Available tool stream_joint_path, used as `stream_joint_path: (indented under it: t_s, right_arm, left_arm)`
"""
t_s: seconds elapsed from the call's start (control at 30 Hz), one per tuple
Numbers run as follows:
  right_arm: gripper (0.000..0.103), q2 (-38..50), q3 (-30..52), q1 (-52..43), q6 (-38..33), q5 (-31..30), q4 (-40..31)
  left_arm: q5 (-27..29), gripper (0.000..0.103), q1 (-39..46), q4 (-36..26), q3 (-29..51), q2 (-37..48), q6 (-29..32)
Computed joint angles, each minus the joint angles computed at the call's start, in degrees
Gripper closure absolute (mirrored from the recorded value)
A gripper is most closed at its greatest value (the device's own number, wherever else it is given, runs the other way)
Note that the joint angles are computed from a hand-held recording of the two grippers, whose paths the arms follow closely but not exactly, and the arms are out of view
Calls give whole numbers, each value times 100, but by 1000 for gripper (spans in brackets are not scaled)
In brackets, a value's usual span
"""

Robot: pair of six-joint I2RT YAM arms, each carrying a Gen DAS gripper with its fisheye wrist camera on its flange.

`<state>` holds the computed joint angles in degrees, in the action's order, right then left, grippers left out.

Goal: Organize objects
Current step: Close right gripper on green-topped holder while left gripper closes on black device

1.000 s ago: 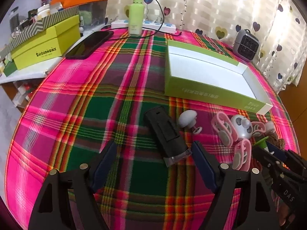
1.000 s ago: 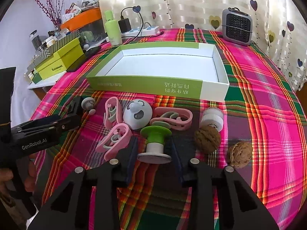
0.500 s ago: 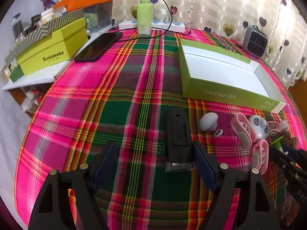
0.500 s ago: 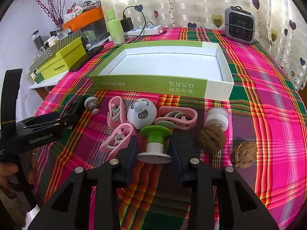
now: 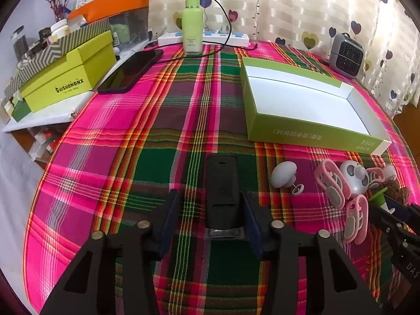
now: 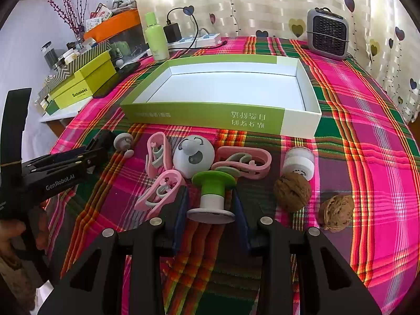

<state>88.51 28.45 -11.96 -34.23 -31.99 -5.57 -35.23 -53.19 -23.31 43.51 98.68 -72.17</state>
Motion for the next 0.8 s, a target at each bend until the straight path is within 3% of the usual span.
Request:
stream_joint_path:
  t_s: [0.2,0.8]
  right_arm:
    - [68,-1,-27,-14,-56,-13,18]
    - [68,-45,-5,-117,-187,-199,-139]
  left_arm:
    - [1,77,6,5,-22,-25,2]
    - [-134,78,-380,-49,322,10,89]
